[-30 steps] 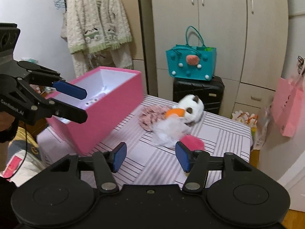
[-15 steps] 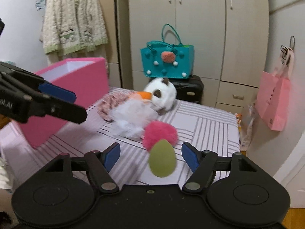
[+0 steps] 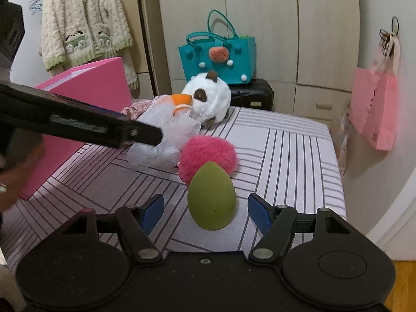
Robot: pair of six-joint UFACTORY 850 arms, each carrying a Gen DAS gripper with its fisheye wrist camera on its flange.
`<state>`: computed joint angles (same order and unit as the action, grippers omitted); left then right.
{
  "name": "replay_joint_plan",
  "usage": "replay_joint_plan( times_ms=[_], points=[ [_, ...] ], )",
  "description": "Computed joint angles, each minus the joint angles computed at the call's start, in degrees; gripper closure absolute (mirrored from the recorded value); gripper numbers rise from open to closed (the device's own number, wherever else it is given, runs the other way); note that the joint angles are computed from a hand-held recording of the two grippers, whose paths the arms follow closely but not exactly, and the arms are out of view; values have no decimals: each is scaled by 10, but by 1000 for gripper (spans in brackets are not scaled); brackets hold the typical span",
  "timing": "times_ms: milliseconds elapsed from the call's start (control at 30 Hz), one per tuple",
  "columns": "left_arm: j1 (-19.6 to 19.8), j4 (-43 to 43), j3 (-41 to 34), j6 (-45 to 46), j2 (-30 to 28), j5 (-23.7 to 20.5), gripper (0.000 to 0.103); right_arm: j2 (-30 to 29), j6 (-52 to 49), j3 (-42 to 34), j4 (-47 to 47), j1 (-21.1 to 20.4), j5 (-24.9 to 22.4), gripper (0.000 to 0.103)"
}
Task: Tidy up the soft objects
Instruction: 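Close the left gripper on the mesh puff while the right gripper closes on the green sponge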
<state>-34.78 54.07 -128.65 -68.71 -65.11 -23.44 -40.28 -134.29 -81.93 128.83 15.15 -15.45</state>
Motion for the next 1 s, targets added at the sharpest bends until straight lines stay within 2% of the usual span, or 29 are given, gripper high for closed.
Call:
replay_joint_plan(
  times_ms=[33,133,233,300,333,433,467,567,600,700,1000],
  points=[
    [-1,8,-13,-7,-10,-9,42,-2,18,-2,-12,0,3,27],
    [6,-62,-27,42,-20,11,42,-2,5,-1,16,2,7,29],
    [9,-60,-34,27,-27,19,42,1,-43,6,77,4,7,43],
    [8,-34,-36,7,-32,20,42,2,-64,10,104,5,4,57],
    [8,-24,-36,1,-34,23,42,3,-81,13,125,6,3,59],
    [12,-56,-37,23,-38,39,49,5,-154,19,194,11,1,60],
    [13,-83,-38,40,-39,44,55,7,-181,23,219,13,0,60],
    [18,-147,-39,83,-41,57,65,9,-224,27,262,17,0,60],
    [18,-143,-36,78,-39,62,72,10,-227,28,265,17,-1,60],
    [17,-96,-13,32,-27,74,80,11,-221,29,266,17,-1,60],
    [18,11,98,-106,38,128,84,25,-198,49,251,22,-4,60]
  ],
)
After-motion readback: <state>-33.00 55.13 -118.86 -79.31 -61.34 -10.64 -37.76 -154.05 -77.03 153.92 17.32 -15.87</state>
